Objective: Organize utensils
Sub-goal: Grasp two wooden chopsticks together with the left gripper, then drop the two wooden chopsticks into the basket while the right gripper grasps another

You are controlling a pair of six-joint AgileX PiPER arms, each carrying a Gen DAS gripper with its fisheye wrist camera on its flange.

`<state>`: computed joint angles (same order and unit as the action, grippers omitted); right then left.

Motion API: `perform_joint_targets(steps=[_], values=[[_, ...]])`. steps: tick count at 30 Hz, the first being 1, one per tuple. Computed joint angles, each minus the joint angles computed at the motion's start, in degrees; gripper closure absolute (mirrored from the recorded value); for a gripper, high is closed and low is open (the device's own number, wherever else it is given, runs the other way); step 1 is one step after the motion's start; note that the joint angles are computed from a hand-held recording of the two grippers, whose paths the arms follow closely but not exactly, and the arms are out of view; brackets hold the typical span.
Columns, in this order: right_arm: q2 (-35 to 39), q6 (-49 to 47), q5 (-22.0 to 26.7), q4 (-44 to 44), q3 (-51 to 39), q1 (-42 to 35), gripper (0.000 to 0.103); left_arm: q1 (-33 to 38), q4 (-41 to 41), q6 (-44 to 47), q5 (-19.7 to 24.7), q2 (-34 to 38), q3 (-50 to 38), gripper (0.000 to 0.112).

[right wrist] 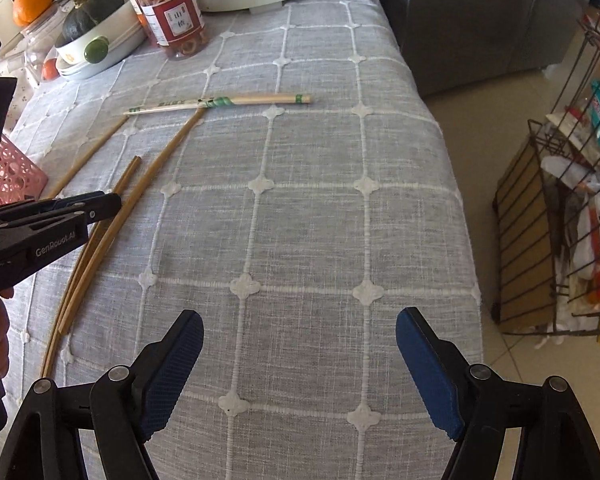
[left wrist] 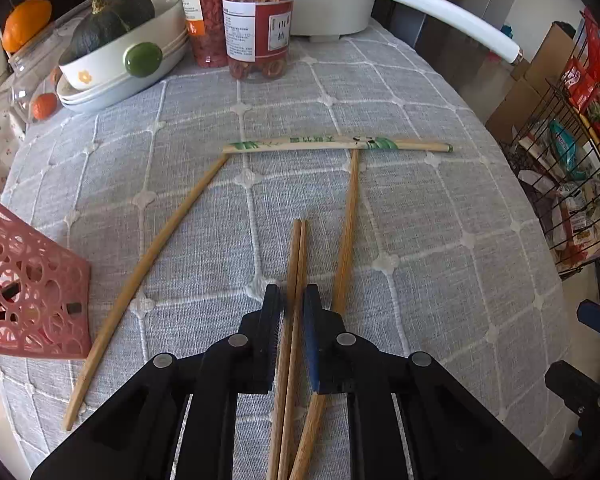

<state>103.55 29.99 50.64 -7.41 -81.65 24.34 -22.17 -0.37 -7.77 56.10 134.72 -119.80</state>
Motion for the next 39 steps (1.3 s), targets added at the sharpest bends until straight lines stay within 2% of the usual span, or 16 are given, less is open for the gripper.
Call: perform_joint_targets(steps=[4, 8, 17, 25, 30, 35, 39], values=[[0.2, 0.2, 0.1, -0.1, 0.2, -0.5, 0.02, -1.4, 3.6, -0.2, 1.1, 1.1, -1.7, 0.102], [0.7, 0.4, 0.6, 0.7, -0.1, -1.0, 0.02, -2.2, 4.3, 0.9, 0.2, -1.2, 2.4, 0.103], [3.1, 1.9, 3.1, 1.0, -4.5, 0.1, 0.02, -1.9, -1.8, 9.2, -11.8, -19.3, 31.0, 0.103], [7.2, 3.1, 6.9, 0.2, -11.8, 2.7, 0.02, 0.4, -6.1, 17.8, -19.4, -38.3, 51.6, 0.104], [11.4, 4.6, 9.1, 0.5, -18.2, 3.5, 0.02, 6.3, -14.2, 27.1, -24.1, -48.1, 60.1, 0.104], [19.5, 5.3, 13.0, -0.4, -28.9, 4.4, 0.02, 13.5, -25.2, 38.1, -23.9, -52.7, 61.7, 0.104], [27.8, 5.7, 17.4, -0.4, -41.5, 4.3, 0.021, 19.8, -33.3, 44.2, -21.1, -52.9, 59.7, 0.104]])
